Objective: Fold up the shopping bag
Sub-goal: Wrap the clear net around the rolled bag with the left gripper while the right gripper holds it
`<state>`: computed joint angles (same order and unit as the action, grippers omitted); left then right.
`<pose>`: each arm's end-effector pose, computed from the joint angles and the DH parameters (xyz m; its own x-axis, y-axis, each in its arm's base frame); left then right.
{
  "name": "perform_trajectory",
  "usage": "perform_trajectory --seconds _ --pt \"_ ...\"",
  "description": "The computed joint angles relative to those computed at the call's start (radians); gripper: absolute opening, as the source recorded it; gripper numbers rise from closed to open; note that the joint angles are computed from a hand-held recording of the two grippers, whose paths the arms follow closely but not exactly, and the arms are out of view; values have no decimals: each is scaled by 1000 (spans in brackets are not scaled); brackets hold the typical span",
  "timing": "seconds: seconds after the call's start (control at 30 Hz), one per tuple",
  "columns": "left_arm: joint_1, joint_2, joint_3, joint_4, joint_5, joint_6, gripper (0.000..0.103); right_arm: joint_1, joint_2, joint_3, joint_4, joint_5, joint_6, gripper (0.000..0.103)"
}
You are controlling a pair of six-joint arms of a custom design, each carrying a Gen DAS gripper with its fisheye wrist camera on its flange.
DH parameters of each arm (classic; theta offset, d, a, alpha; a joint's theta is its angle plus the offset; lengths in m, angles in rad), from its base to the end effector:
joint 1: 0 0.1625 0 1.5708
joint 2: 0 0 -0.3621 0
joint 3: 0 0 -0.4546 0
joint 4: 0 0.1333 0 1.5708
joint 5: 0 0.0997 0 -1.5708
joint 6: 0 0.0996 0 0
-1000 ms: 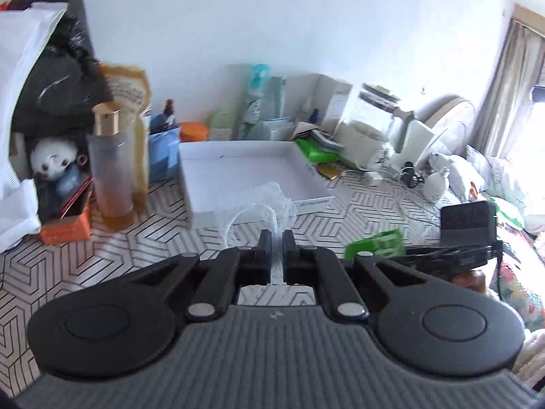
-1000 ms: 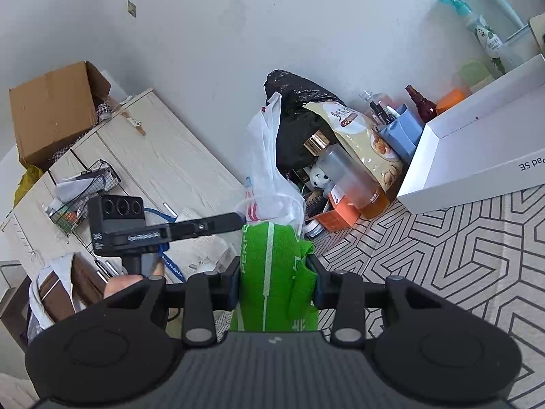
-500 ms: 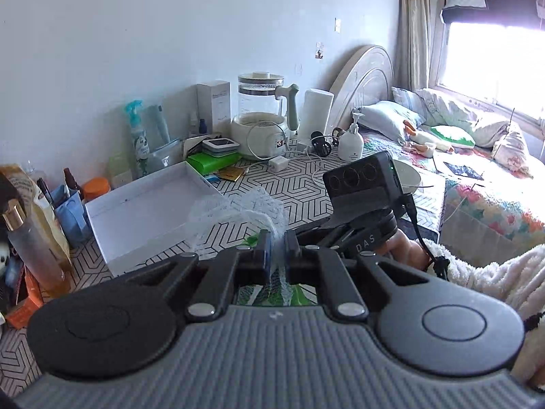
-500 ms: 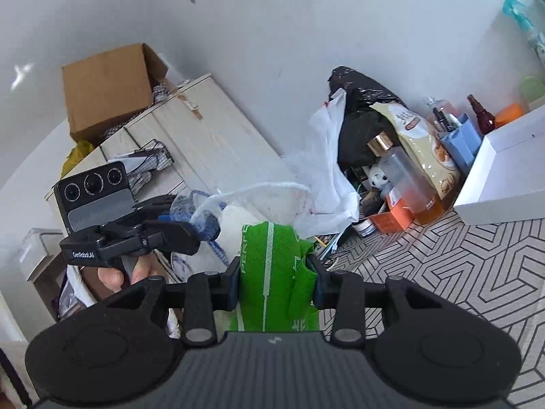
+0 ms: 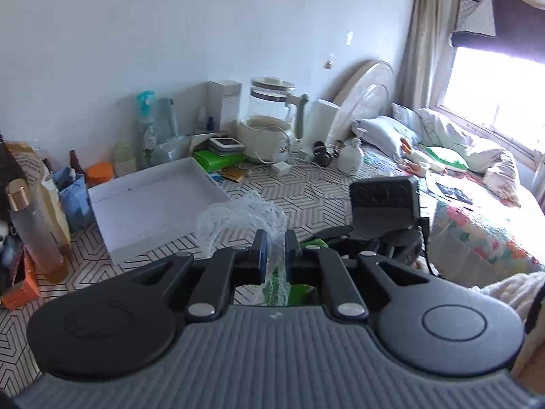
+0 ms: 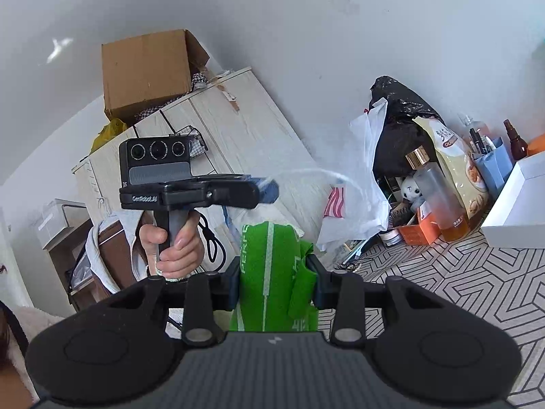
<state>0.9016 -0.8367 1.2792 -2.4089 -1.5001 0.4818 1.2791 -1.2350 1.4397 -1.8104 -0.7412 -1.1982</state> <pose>-0.3761 -0.7017 0.1834 -0.4430 0.8648 -0.2363 0.8776 0.3645 -0.3113 0.0064 -0.6977 0.3482 -0.5058 -0.8298 -0.2359 -0.5046 0.5063 -0.6993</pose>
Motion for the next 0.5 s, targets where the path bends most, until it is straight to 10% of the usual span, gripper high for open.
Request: perform_trajectory --seconds 0.3,0.5 --pt "-38 -43 89 34 -40 120 15 -1 -11 25 7 23 -50 39" --pt "-32 -88 162 -12 -41 83 41 -29 -48 93 -99 143 -66 39"
